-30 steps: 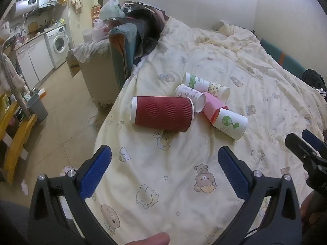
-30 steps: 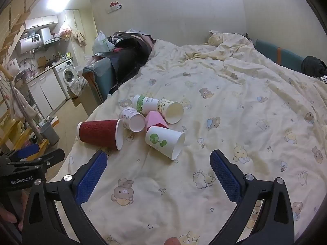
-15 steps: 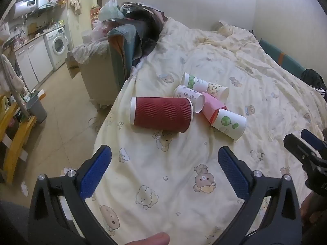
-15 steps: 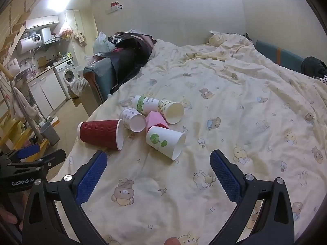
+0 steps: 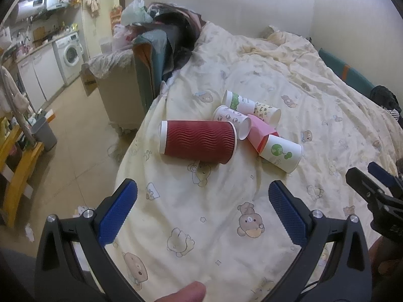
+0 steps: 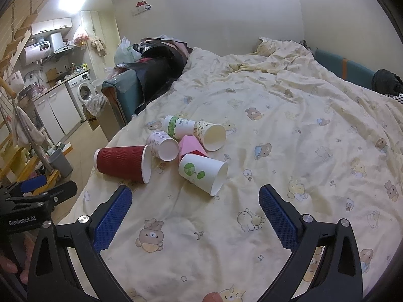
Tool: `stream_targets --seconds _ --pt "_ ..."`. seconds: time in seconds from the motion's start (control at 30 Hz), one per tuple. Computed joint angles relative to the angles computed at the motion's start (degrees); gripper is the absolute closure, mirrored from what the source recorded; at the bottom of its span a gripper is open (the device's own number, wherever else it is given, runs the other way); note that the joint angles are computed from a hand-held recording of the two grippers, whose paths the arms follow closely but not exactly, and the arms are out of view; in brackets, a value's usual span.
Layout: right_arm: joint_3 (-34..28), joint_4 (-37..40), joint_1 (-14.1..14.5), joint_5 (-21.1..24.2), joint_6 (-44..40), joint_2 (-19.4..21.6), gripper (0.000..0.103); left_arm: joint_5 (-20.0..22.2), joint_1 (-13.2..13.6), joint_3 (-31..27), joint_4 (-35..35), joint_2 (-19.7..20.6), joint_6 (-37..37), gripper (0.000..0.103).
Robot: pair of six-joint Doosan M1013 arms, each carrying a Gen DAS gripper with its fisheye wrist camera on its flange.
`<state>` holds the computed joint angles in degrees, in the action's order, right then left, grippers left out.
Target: Flip cup upside down
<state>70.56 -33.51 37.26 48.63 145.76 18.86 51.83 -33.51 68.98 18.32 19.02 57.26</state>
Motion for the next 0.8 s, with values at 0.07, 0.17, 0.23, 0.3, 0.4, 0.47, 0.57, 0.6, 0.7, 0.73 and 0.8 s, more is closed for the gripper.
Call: stream_targets --seconds 0.07,0.17,0.23,0.3,0.4,0.47,0.57,0.6,0.7,0.73,0.8 --pt "-0.56 1.93 -0.42 0.42 -1.03 0.08 0.0 0.63 0.55 -1.05 -1.88 0.33 1.09 0.0" --pt "-3.36 8.46 -1.6 2.47 -7.0 1.02 0.0 4.42 1.57 -4.74 -5.0 2.03 4.32 0.0" --pt "-3.88 8.76 -1.93 1.32 -7.99 1.2 0.0 6.09 2.31 -6.89 -6.73 3.04 6.67 0.0" --pt "-4.71 11.0 -2.68 0.0 -9.66 1.66 0.0 9.82 3.46 -10.65 -9.34 5.0 10.04 0.0" --pt "-8.2 17.44 -4.11 2.33 -15.04 3.65 0.0 15.17 4.69 -16.21 -10.58 8.31 15.64 0.0" --pt "-10.79 21.5 -5.1 4.21 -18.1 5.29 0.0 19.13 5.66 -20.52 -12.69 11.03 20.38 0.0" --pt "-13.97 29.74 -6.68 5.99 -24.72 7.46 0.0 27.67 6.7 -29.25 -15.8 16.55 29.11 0.0" --pt "-15.11 32.36 -7.17 7.24 -26.76 8.14 0.0 29.5 6.89 -31.2 -16.54 17.73 31.0 0.0" --pt "-18.69 33.98 -7.68 10.44 -31.06 10.48 0.0 34.64 6.82 -38.98 -15.5 22.45 38.56 0.0" --pt "-19.69 33.58 -7.69 11.15 -31.57 11.12 0.0 35.68 6.67 -41.03 -14.75 23.67 40.57 0.0" --pt "-21.22 33.71 -7.92 11.95 -32.36 12.19 0.0 39.66 6.62 -46.48 -15.58 26.82 44.84 0.0"
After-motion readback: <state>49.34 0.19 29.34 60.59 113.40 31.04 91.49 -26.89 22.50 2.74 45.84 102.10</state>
